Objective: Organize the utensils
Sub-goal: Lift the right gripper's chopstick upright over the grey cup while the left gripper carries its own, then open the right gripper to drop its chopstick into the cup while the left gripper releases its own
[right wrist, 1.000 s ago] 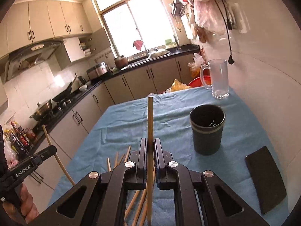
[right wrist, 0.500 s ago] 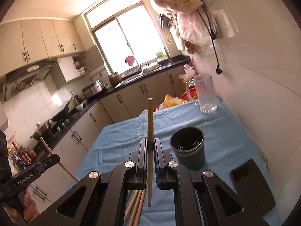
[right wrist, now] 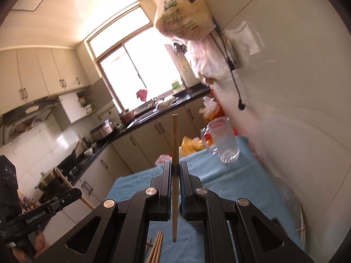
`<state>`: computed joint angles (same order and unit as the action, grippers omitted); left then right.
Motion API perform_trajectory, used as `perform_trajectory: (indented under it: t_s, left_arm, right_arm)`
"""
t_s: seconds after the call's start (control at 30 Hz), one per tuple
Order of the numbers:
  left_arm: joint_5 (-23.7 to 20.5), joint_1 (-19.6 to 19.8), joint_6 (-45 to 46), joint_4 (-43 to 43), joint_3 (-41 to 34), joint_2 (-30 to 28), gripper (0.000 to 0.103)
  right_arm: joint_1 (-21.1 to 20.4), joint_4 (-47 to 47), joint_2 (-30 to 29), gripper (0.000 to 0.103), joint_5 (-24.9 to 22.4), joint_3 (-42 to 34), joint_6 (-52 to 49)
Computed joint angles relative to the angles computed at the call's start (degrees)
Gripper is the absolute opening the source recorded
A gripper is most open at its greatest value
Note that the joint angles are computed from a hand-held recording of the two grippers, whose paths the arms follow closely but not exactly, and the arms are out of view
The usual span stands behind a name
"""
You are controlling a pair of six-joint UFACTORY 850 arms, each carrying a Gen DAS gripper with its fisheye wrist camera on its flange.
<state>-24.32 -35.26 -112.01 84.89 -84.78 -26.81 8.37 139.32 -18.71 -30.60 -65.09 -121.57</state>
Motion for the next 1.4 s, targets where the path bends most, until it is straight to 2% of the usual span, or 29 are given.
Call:
perform_trajectory:
  t_s: [0.3, 0.43, 0.63, 0.83, 0.93, 1.0, 1.03, 1.07, 1.13, 1.2, 1.27, 1.37, 1.4]
  left_arm:
    - [3.54, 1.26, 6.94, -6.21, -12.43, -7.58, 0.006]
    - [4.92, 2.02, 15.74, -15.40, -17.15, -11.96, 0.006]
    - [4.61, 3.09, 27.56, -28.60, -21.67, -17.07, 0.006]
    - [3.94, 3.87, 33.17, -34.92, -24.20, -19.71, 0.006]
    - [3.12, 3.86, 32.57, -34.03, -25.22, -20.48, 0.010]
    - [3.00, 3.89, 31.95, -33.56, -24.98, -20.28, 0.021]
    - [2.88, 3.83, 30.93, -32.70, -24.59, -20.01, 0.031]
    - [2.95, 3.74, 28.69, -30.56, -23.76, -19.42, 0.038]
    - [2.83, 3.45, 24.61, -26.07, -21.97, -18.08, 0.038]
    - [2.86, 3.28, 21.94, -23.34, -20.01, -16.54, 0.039]
    - [2.40, 2.81, 15.32, -17.31, -16.31, -13.98, 0.043]
    - [-1.60, 1.49, 4.44, -6.82, -10.17, -10.21, 0.055]
    - [-4.56, 0.68, 0.26, -2.77, -7.25, -8.59, 0.057]
  right_arm:
    - [-1.33, 2.12, -3.56, 0.007, 2.48, -5.99, -0.26]
    - [-1.51, -3.18, -7.00, 0.007, 4.27, -9.66, 4.58]
    - [-1.51, -12.98, -12.15, 0.007, 6.87, -14.25, 14.38]
    - [-1.63, -23.53, -15.93, 0.008, 7.97, -17.58, 24.84]
    - [-1.64, -26.63, -16.88, 0.010, 8.13, -18.48, 27.93]
    - [-1.64, -26.13, -16.73, 0.011, 8.31, -18.35, 27.67]
    - [-1.63, -25.72, -16.52, 0.014, 8.33, -18.16, 27.03]
    - [-1.67, -24.64, -16.09, 0.016, 8.47, -17.72, 25.88]
    - [-1.79, -20.95, -14.88, 0.029, 8.30, -16.26, 22.45]
    - [-1.93, -15.19, -13.19, 0.034, 8.22, -14.20, 16.86]
    - [-2.15, -9.43, -10.89, 0.036, 7.94, -11.47, 11.22]
    - [-1.62, 2.11, -7.06, 0.044, 7.93, -6.37, -1.70]
    - [-1.30, 5.14, -6.01, 0.050, 7.77, -4.80, -5.41]
